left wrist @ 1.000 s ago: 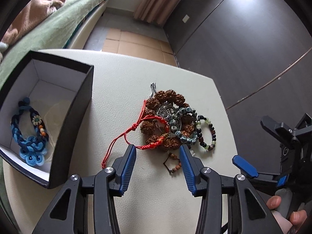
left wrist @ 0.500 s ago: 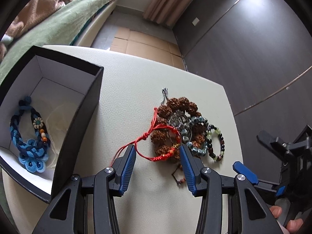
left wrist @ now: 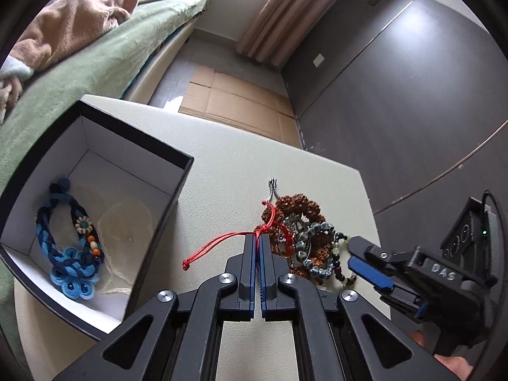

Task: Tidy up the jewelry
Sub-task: 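Grasp the red string bracelet with the left gripper while the right grasps the black-green beaded bracelet, then lower both bracelets into the black box and open both grippers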

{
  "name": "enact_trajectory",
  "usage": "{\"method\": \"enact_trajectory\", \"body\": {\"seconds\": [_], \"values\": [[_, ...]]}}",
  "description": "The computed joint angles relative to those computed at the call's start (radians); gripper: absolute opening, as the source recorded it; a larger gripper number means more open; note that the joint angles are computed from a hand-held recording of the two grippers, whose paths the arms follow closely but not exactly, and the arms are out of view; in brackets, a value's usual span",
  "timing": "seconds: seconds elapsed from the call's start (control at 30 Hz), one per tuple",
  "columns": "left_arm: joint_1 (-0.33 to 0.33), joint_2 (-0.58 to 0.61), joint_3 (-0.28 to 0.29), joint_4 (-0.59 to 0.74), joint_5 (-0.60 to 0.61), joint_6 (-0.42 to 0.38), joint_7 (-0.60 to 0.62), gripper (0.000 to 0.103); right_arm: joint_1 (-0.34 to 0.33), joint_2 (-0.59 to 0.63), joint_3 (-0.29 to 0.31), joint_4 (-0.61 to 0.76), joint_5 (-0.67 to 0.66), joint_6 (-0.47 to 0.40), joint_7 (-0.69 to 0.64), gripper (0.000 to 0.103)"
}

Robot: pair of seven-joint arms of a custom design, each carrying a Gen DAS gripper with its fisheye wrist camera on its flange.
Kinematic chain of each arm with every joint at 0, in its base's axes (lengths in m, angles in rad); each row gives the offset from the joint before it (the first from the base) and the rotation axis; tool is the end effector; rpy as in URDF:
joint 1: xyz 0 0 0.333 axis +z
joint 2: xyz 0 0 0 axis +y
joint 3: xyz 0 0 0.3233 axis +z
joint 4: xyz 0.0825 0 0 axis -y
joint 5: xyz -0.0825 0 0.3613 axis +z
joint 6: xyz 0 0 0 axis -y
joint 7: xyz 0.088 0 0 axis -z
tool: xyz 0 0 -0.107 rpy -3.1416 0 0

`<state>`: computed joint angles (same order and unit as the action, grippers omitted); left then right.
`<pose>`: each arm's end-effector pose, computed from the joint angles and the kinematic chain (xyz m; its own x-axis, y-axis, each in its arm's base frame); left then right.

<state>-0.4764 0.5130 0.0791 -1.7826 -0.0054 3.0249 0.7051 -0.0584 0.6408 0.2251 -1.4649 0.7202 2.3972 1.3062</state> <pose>0.6354 -0.2756 0.3762 0.2600 -0.8347 0.4855 -0.7370 -0.4964 -0.4588 0.7224 0.0905 0.3634 0.0039 -0.7815 -0.6239 -0.9499 0.1921 -0.2465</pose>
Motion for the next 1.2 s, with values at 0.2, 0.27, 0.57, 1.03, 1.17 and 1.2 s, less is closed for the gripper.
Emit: {"method": "enact_trajectory", "body": {"seconds": [0.2, 0.27, 0.57, 1.03, 1.17, 1.2], "values": [[-0.012, -0.035, 0.018, -0.050, -0.013, 0.057, 0.006, 0.001, 0.058, 0.011, -0.038, 0.014, -0.133, 0.036, 0.031, 0.030], [-0.030, -0.046, 0.040, -0.062, -0.010, 0.065, 0.002, 0.001, 0.056, 0.021, -0.034, 0.020, -0.158, 0.033, 0.036, 0.021], [-0.105, -0.112, 0.126, -0.160, -0.029, 0.139, -0.020, 0.001, -0.004, -0.032, 0.027, -0.059, -0.086, 0.094, -0.034, 0.010], [-0.495, -0.213, 0.533, -0.366, -0.203, 0.287, 0.031, 0.001, -0.104, -0.150, 0.134, -0.180, 0.478, 0.055, -0.481, 0.010], [-0.602, -0.216, 0.651, -0.389, -0.281, 0.271, 0.073, 0.001, -0.095, -0.173, 0.131, -0.195, 0.595, 0.007, -0.588, 0.010], [-0.620, -0.214, 0.671, -0.391, -0.301, 0.263, 0.078, 0.001, -0.093, -0.178, 0.129, -0.199, 0.622, -0.010, -0.611, 0.010]]}}
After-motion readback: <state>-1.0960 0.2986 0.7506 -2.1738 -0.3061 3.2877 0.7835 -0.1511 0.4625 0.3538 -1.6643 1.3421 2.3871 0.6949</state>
